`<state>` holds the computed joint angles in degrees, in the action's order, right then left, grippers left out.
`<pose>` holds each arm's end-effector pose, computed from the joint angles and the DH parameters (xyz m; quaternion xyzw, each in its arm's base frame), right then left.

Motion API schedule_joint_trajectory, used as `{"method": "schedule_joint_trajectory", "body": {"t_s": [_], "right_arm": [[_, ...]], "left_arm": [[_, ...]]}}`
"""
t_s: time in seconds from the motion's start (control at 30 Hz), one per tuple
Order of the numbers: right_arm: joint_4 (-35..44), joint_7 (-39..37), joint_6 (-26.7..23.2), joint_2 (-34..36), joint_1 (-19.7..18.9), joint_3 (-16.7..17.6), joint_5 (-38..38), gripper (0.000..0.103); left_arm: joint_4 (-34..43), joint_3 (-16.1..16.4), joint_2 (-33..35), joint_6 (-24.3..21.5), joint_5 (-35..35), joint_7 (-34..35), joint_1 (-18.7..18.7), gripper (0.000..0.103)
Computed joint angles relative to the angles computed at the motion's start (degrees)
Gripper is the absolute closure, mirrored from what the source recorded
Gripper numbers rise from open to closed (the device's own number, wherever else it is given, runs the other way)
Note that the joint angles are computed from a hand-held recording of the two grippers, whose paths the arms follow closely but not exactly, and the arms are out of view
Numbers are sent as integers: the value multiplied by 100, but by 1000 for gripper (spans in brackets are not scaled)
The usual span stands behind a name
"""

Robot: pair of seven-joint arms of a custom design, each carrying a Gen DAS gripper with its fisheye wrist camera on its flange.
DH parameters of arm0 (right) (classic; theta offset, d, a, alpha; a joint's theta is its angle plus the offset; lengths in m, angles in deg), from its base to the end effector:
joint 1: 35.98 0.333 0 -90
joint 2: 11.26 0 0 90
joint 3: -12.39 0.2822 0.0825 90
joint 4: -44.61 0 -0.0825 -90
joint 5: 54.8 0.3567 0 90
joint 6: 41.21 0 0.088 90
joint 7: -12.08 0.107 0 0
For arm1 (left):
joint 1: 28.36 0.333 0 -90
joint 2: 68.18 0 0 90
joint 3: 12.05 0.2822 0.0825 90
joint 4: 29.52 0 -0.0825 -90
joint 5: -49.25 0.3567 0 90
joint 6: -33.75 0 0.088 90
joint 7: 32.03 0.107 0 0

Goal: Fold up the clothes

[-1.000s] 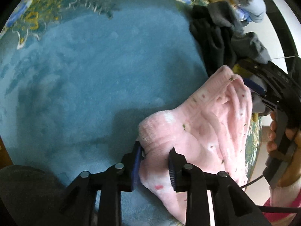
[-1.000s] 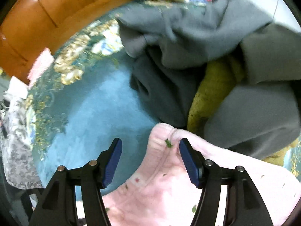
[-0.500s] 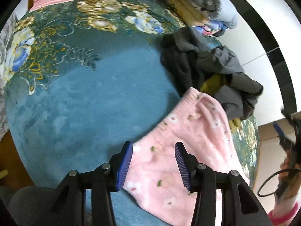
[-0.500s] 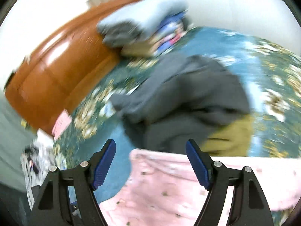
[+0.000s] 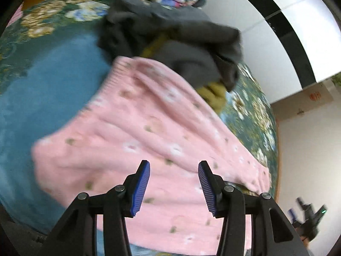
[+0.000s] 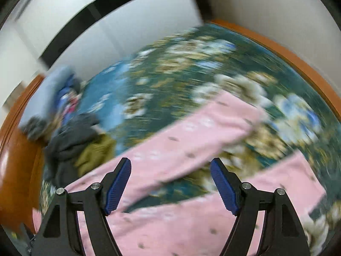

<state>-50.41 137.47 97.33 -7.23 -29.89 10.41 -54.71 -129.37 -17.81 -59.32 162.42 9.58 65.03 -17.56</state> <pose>0.6017 0.0440 0.6075 -0.4615 0.8203 -0.1445 0.3054 0.6095 0.0388 0.4993 0.7601 -0.5504 0.3390 0.0654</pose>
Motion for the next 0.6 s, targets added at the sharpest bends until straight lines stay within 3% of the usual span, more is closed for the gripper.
{"method": "schedule_joint_trajectory", "body": {"t_s": [0.1,0.23,0.37,0.6], "right_arm": [[-929,73,217,-466,-229,-152,233,25],[-1499,-15,521,-544,-521,-264,590,25],[-1256,-392,714,27,-715,-316,1342,25],[-74,-800,840,1340,-1071,-267,2542,25]], "left_arm": [[-93,-135,-10,188,-2,99,-173,52],[-82,-176,67,277,561,214,-373,52],[13,-180,224,396,671,237,-353,52],[95,-148,500,434,640,-626,-139,52]]}}
